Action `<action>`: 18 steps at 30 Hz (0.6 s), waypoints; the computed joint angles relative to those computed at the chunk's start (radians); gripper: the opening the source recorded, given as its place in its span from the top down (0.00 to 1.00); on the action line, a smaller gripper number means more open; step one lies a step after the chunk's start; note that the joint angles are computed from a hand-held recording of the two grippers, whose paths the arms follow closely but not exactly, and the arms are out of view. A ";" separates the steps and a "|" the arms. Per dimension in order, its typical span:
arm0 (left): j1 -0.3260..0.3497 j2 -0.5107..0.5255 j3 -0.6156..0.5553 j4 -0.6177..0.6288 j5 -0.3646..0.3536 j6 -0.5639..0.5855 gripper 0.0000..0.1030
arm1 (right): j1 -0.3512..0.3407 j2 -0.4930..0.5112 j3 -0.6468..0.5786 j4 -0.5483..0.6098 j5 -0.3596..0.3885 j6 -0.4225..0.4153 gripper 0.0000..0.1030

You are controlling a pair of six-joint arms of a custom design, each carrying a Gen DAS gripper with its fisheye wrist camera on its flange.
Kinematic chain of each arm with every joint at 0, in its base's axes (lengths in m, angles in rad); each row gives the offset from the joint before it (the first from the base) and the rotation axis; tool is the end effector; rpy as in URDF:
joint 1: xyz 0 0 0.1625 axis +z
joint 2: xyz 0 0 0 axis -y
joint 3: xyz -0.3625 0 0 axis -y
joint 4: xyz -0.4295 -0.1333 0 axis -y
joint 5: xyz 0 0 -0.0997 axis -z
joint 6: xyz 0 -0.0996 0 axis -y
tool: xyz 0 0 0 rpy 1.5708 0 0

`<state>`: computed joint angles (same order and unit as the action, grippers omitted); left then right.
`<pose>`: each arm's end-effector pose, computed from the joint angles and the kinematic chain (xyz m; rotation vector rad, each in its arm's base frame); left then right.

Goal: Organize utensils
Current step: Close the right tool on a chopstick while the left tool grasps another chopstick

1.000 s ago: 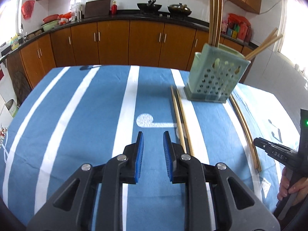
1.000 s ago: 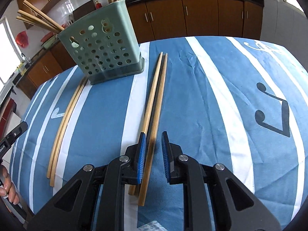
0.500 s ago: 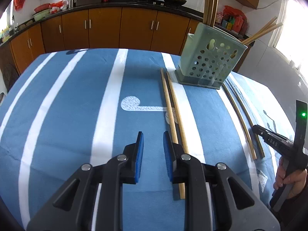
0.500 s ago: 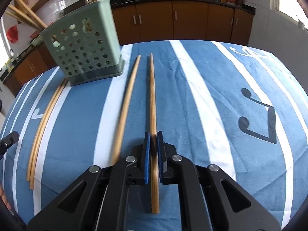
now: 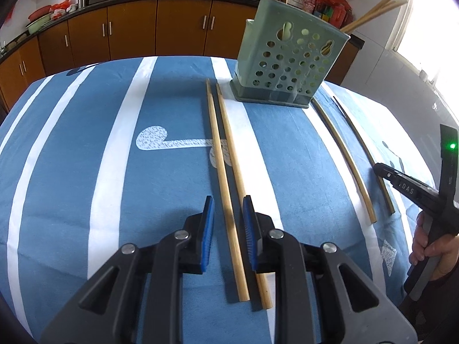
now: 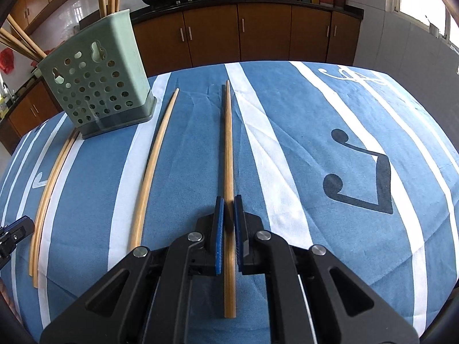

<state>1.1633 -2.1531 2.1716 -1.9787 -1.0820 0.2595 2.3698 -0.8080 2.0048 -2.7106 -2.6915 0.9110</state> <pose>0.0244 -0.3979 0.4138 0.7384 2.5263 -0.5655 0.3919 -0.3206 -0.0242 -0.0829 -2.1744 0.9894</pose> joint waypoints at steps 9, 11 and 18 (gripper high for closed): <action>-0.024 0.003 0.032 -0.047 0.081 0.011 0.83 | 0.001 0.010 -0.005 -0.012 -0.007 -0.026 0.92; -0.038 0.000 0.054 -0.081 0.115 0.021 0.88 | 0.003 0.020 -0.010 -0.023 -0.013 -0.047 0.92; 0.002 0.071 0.008 -0.161 0.150 0.013 0.92 | -0.006 0.032 -0.020 -0.075 0.007 -0.116 0.92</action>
<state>1.1654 -2.0818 2.1798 -2.1396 -0.9323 0.2723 2.3638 -0.7758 1.9853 -2.7857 -2.6847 0.7951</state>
